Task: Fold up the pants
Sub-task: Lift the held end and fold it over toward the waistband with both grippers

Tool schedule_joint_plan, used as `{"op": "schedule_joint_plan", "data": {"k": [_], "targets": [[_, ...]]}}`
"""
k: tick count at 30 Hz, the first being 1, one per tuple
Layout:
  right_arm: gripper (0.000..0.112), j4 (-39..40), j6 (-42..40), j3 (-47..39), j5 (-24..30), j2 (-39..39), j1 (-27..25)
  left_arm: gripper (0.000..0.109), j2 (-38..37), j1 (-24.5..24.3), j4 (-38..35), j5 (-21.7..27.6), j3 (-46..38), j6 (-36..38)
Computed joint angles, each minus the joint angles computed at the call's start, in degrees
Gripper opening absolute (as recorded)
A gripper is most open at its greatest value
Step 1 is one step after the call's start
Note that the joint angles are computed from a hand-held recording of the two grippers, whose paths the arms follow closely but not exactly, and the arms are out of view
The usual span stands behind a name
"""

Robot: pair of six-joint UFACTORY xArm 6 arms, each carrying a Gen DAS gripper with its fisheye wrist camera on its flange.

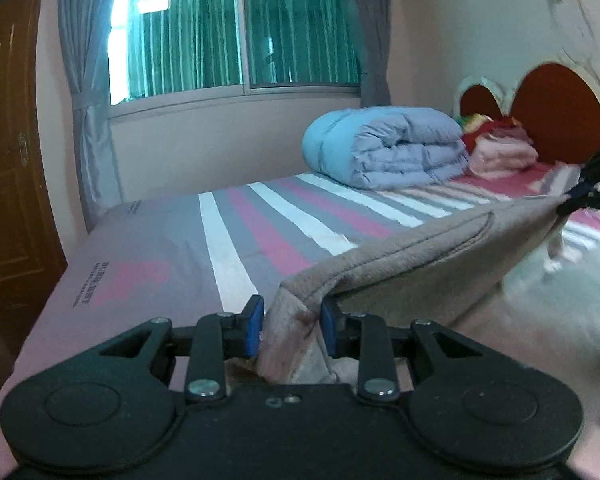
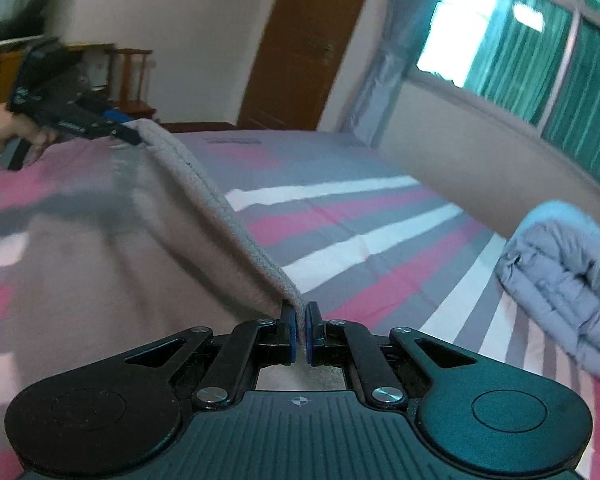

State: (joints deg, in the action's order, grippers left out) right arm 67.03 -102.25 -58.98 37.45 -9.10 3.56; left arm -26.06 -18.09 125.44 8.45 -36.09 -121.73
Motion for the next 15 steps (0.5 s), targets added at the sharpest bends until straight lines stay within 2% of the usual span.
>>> {"op": "schedule_joint_plan", "data": {"k": [3, 6, 8, 10, 11, 12, 13, 15], "targets": [[0.004, 0.0, -1.2, 10.9, -1.1, -10.2, 0.7, 0.021, -4.8, -3.9, -12.0, 3.4, 6.9, 8.9], [0.004, -1.3, 0.2, 21.2, -2.2, -17.9, 1.3, 0.021, -6.9, -8.2, -21.2, 7.3, 12.9, 11.2], [0.004, -0.7, 0.8, 27.6, -5.0, -21.4, 2.7, 0.034, -7.1, -10.8, -29.4, 10.3, 15.5, 13.9], [0.007, -0.6, 2.4, 31.9, -8.2, -23.0, 4.6, 0.035, -8.9, -15.4, -36.0, 15.6, 18.1, 14.6], [0.022, 1.0, 2.4, 34.3, -11.6, -24.5, 6.3, 0.041, -10.2, -17.5, -37.9, 18.6, 19.1, 14.1], [0.047, 4.0, 2.0, 36.7, -15.5, -26.7, 7.9, 0.045, -11.9, -21.4, -41.9, 24.0, 20.1, 13.2], [0.056, 8.4, 0.4, 38.6, -17.0, -29.5, 8.3, 0.048, -13.9, -24.5, -43.8, 27.9, 21.2, 11.0], [0.06, 10.1, 4.5, 40.8, -13.3, -34.3, 4.9, 0.059, -17.1, -31.2, -46.4, 35.9, 22.5, 6.3]]}}
